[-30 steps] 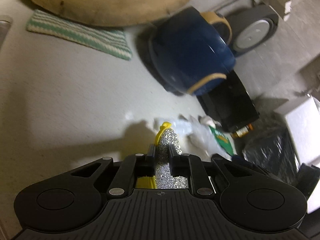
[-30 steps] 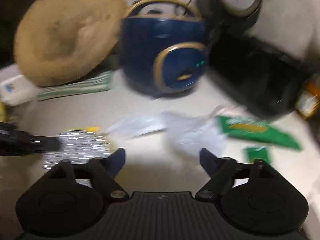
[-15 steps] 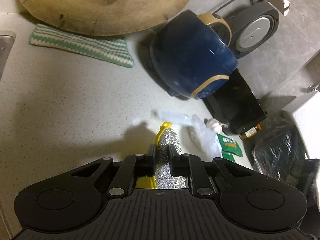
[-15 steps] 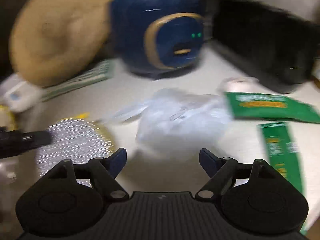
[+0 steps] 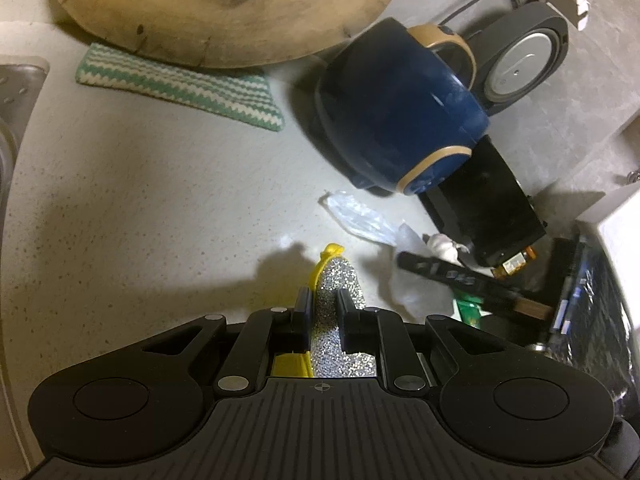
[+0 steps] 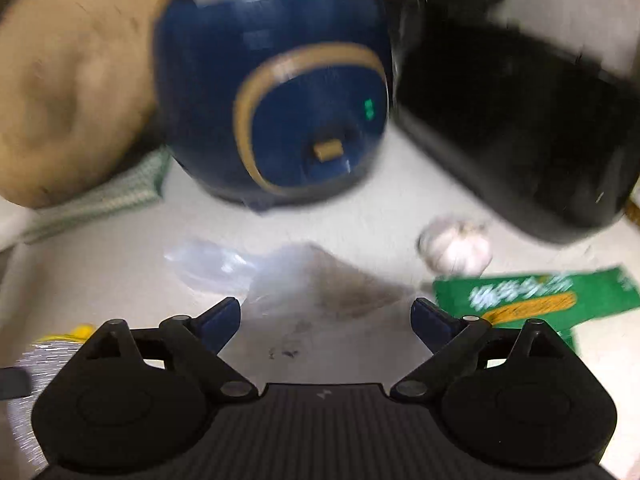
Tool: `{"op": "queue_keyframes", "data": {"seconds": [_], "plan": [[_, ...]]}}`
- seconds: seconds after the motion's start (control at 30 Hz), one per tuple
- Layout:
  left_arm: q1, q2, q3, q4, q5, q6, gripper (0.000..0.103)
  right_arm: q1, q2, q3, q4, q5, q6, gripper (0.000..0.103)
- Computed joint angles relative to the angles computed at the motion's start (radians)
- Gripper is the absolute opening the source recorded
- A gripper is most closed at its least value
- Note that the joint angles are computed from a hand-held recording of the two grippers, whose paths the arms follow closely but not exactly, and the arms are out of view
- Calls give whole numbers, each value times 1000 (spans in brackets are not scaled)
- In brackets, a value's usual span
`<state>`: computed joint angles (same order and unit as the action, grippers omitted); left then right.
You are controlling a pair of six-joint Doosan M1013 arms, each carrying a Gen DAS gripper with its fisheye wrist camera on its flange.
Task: Collect trash
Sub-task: 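Grasp the clear plastic bag with the right gripper and lift it, then carry both items over the green bin and open the left gripper to drop the scrubber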
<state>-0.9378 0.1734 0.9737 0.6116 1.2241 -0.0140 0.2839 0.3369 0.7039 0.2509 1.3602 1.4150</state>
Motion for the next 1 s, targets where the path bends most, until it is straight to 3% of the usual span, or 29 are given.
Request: {"op": "queue_keyframes", "data": {"seconds": [0.03,0.07,0.1,0.17,0.27,0.5,0.63,0.83,1.0], "plan": [[-6,4,-7,10,9,1,16,4,-3,12,3,-3,2,90],[-9,6,-11,16,16,1,16,6,-10,24,4,-10,-8,81],[-12,10,-17,21,25,-1,16,10,-12,24,1,-5,-24,59],[-14,23,-36,20,47,-1,16,6,-11,8,35,36,-67,36],[-25,50,-80,34,84,15,16,-20,-27,2,142,88,-141,20],[-96,141,-240,129,200,69,16,-141,-121,78,464,130,-202,17],[-146,202,-347,169,260,96,16,-210,-182,156,571,115,-272,17],[-176,266,-448,62,184,165,16,-352,-274,277,649,68,-305,17],[-175,370,-612,-86,145,335,16,-504,-350,353,657,6,-313,17]]}}
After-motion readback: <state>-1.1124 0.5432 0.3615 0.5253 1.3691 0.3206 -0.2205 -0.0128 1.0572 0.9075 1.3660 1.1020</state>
